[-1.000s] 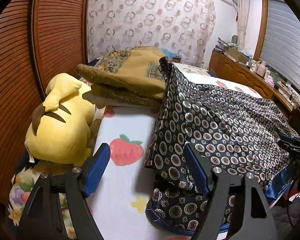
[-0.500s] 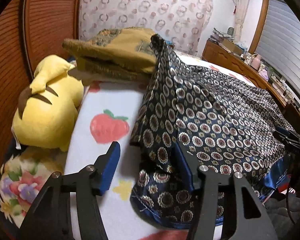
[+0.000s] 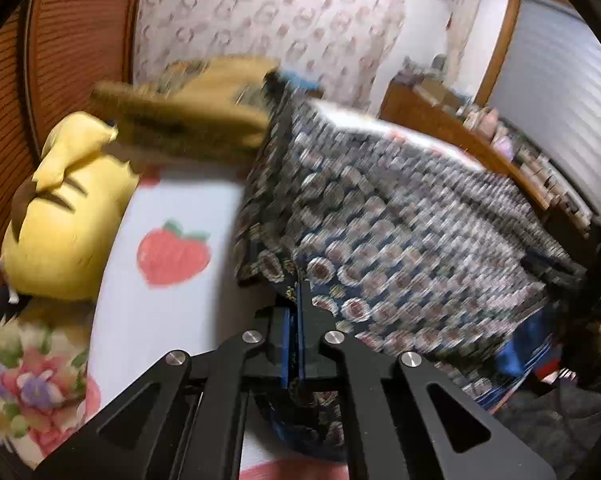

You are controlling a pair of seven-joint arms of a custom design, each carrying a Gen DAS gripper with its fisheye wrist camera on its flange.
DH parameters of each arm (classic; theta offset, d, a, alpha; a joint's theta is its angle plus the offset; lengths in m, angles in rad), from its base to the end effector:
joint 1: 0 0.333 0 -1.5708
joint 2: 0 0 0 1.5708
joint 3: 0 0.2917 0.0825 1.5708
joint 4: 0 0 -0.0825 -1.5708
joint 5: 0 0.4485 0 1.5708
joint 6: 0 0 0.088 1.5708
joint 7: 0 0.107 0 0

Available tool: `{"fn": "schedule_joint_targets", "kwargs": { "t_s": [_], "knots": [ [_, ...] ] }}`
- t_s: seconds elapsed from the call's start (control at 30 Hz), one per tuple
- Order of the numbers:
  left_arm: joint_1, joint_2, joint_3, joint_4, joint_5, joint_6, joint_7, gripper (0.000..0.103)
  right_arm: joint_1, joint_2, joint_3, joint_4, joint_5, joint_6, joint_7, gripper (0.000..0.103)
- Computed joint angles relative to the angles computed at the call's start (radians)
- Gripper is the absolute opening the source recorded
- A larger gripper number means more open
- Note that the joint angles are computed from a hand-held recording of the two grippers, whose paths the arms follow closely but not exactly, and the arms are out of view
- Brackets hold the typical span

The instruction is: Fold small clothes

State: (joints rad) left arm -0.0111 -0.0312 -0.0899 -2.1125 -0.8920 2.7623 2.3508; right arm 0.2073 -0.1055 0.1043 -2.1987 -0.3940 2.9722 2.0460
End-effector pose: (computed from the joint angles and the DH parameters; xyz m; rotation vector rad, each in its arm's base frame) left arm 0.6331 -0.0315 0.4386 -1.7023 1.9856 -1.1077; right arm 0.5790 0.2155 0.4738 -1.8165 1.4867 -0.6949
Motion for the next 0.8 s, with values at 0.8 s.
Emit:
{"fn": "schedule_joint_targets", "kwargs": {
  "t_s": [0.8],
  "knots": [
    [-0.037, 0.263, -0.170, 0.545, -0.104, -0.219, 0.213, 0.003, -0.146, -0.229, 0.021, -0.154, 0.080, -0.001, -0.013, 0.062]
  ]
}}
